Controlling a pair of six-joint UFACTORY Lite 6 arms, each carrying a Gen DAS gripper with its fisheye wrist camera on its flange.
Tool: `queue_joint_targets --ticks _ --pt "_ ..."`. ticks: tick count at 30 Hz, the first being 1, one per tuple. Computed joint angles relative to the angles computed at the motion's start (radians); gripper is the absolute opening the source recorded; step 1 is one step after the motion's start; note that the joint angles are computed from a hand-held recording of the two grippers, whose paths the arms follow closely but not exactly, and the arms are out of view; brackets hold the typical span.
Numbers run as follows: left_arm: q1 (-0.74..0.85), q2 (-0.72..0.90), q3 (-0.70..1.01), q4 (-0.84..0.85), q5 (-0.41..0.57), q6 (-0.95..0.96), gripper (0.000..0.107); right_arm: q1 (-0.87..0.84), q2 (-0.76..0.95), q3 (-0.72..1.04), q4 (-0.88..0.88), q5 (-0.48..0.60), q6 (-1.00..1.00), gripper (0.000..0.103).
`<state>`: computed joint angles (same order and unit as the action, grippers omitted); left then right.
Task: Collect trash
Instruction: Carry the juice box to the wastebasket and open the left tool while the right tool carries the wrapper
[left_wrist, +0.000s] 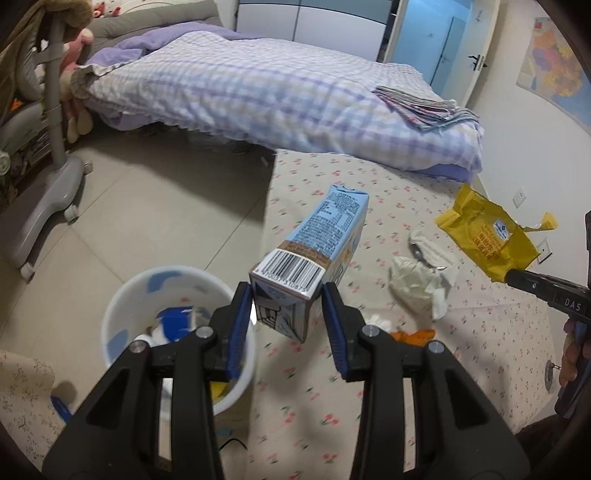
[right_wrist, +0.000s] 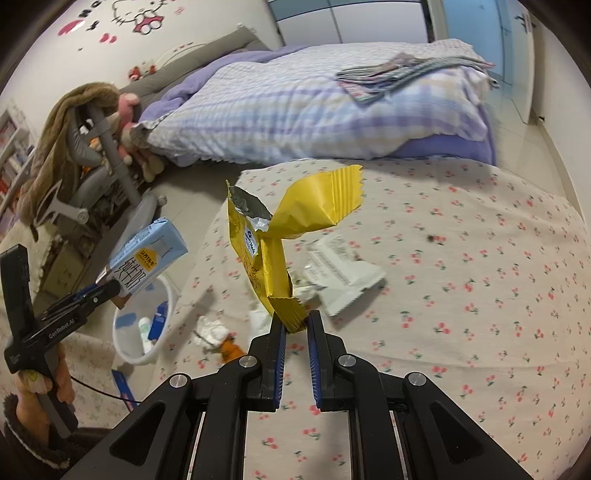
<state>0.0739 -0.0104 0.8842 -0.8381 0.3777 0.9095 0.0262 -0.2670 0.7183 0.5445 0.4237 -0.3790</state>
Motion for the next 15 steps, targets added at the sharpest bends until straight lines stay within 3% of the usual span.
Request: queue_joint_targets --ticks 15 --pt "0.256 -0.037 -0.076 -0.068 0.072 0.177 0.041 0.299 0.096 0.054 -0.156 -0.102 0.267 0.012"
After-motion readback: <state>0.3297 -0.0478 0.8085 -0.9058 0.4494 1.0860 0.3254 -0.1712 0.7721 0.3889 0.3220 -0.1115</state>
